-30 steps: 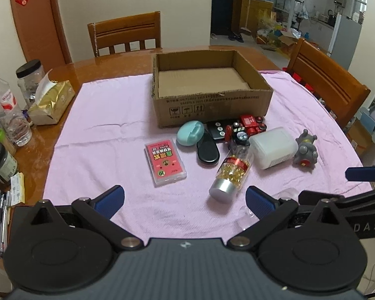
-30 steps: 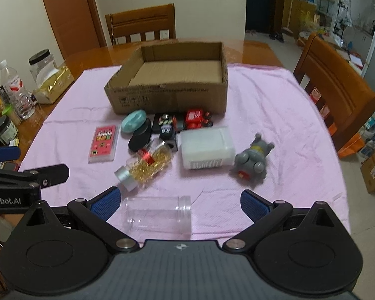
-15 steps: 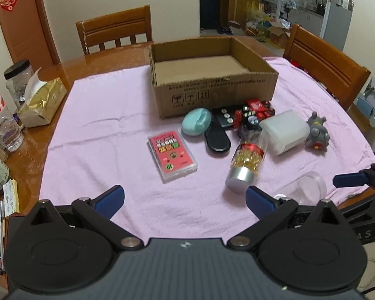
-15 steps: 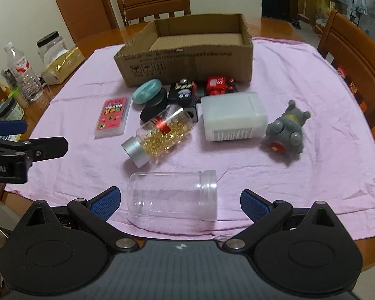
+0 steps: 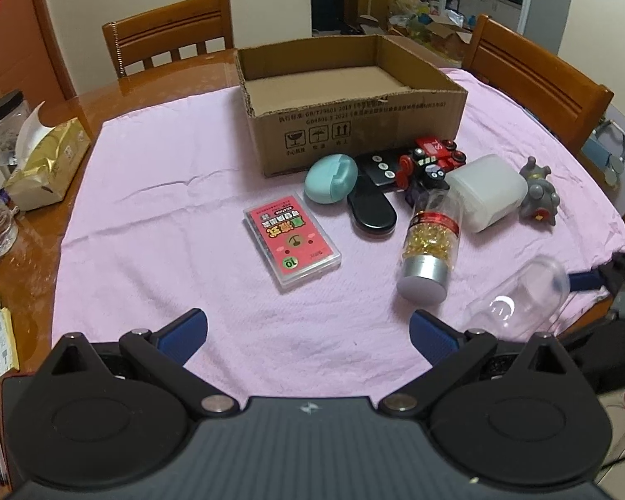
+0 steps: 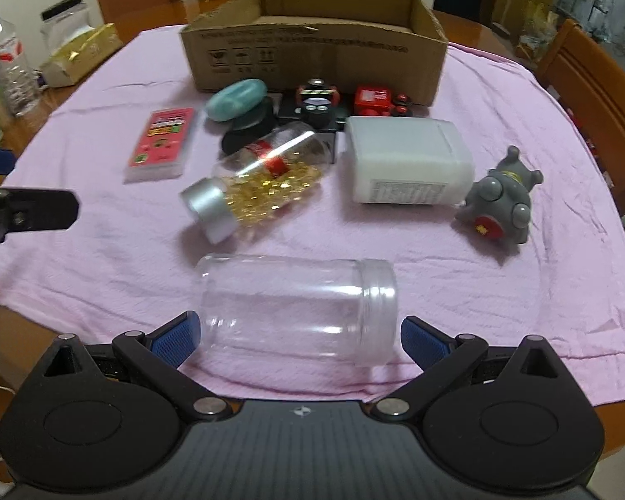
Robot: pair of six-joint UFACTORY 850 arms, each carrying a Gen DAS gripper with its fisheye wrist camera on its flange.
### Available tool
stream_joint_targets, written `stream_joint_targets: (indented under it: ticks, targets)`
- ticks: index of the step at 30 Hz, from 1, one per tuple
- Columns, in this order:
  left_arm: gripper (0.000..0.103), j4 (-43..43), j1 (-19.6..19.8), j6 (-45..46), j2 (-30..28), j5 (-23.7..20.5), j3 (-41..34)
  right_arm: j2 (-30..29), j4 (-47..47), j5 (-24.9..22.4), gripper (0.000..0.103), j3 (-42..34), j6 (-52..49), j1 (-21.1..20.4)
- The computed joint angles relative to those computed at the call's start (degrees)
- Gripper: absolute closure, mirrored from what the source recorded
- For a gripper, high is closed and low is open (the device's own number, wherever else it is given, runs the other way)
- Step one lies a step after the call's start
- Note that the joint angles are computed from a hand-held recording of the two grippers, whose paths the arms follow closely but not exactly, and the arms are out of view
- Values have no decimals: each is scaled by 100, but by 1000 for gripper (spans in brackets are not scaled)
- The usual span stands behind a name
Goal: Organize rigid objects
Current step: 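Grasp the clear plastic jar with the right tool while the left tool approaches the red card pack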
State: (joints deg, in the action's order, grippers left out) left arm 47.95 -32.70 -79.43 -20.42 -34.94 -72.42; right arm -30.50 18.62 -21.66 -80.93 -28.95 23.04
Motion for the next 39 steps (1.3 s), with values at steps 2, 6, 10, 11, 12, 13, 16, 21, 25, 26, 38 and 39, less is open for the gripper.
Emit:
stream_joint_targets:
  ticks: [2,6,10,11,12,13,16,21,25,26,38,39]
  targets:
    - [1,-2,54,70,-20,112,20,-90,-333,70,0,-112,314,-8]
    - [1,-21,190,259,-139,276,-19,-255,-663,7,0,-294,591,6]
    - [1,-412,408,874,-338,406,-190,-337,-831,-104,0,-335,805,36]
    - [1,-383,463,905,-391,445,-233,-333,-672,-93,0,-314,701,27]
    - [1,-346,506,917,-441,473,-279,-323,-654,-79,0,-297,710,26]
    - [1,-328,556,950,-490,521,-325,-326,-672,-75,0,-300,721,30]
    - [1,-390,736,1121,-686,693,-542,-334,-619,-68,0,-311,664,27]
    - [1,-688,1000,1663,-1132,931,-1081,-258,-358,177,0,-146,417,13]
    - [1,-1043,1131,2382,-1435,1047,-1453,-238,-430,224,0,-113,555,23]
    - [1,-1249,1166,2666,-1492,1097,-1520,-234,-506,230,0,-108,663,33]
    - [1,-5136,1452,6906,-1434,843,-1532,-234,-642,220,0,-113,862,50]
    - [1,-5315,1458,7100,-1400,794,-1497,-242,-656,201,0,-129,877,51]
